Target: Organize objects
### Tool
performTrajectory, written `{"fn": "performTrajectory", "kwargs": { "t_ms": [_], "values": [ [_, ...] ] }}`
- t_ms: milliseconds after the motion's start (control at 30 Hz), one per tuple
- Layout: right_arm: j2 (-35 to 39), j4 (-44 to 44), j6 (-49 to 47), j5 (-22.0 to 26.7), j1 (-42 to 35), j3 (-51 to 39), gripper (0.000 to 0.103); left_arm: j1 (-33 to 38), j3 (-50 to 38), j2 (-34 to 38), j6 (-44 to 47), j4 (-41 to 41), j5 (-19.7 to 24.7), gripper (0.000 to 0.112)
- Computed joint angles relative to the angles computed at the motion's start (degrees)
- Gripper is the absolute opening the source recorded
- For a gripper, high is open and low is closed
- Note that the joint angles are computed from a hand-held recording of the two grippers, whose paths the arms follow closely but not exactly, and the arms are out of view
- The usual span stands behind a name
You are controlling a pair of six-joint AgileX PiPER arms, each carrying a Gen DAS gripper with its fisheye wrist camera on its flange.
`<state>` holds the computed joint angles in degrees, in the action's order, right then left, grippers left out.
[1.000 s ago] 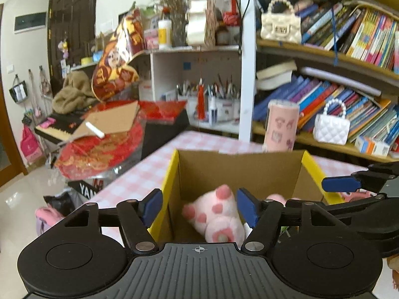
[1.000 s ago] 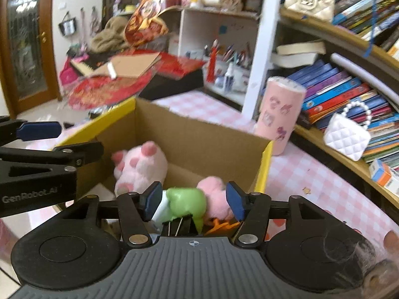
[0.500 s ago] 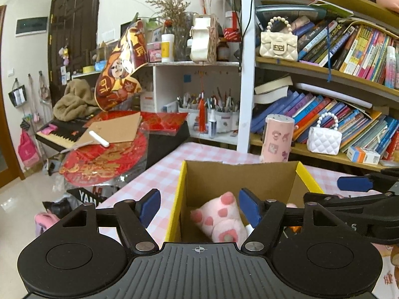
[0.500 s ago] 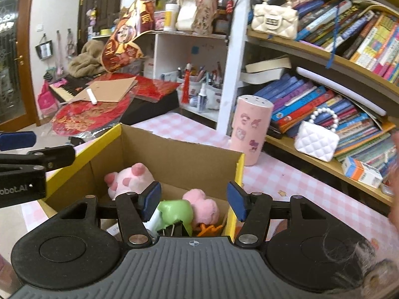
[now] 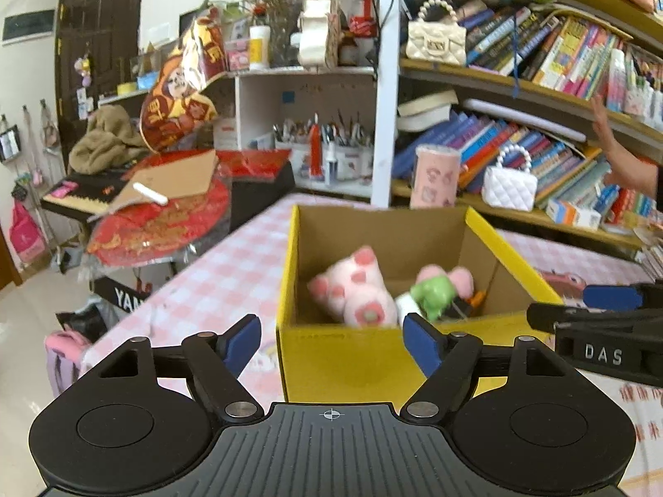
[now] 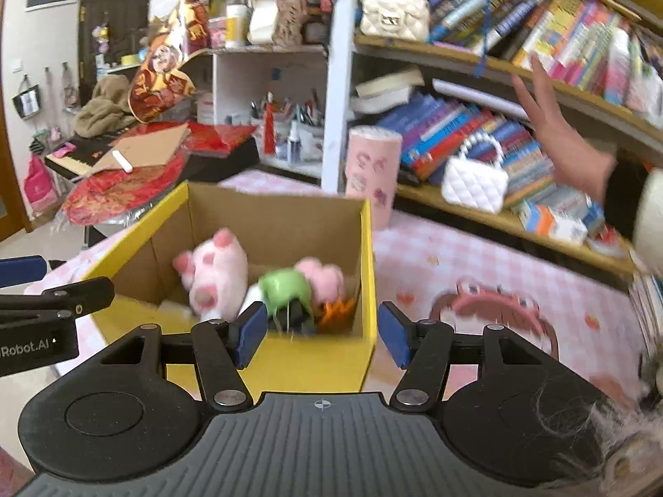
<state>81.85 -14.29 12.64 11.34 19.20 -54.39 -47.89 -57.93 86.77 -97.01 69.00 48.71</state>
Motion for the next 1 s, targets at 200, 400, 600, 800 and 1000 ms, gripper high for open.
{"fn": "performTrajectory", "kwargs": {
  "t_ms": [200, 400, 600, 800, 1000],
  "values": [
    [-4.86, -21.03, 28.5, 4.42, 4.5, 6.47, 0.057, -2.15, 4.1, -2.62, 1.55, -2.31, -1.12, 0.078],
    [-9.25, -32.07, 45.73, 9.79, 7.6, 11.81, 0.057, -5.06, 6.52, -3.52, 1.84, -3.76, -1.63, 0.08],
    [-13.84, -34.75, 52.05, 14.38, 7.88, 16.54, 0.057, -7.88, 5.81, -1.87, 2.76, -5.38, -2.74, 0.082],
    [-17.93, -34.67, 53.7, 16.31, 6.48, 20.05, 0.057, -9.66, 3.14, 0.67, 4.1, -6.35, -3.96, 0.082],
    [-22.5, -36.03, 55.85, 18.14, 4.38, 22.69, 0.061, -12.25, 0.32, 3.16, 4.56, -5.54, -2.99, 0.083]
  ]
}}
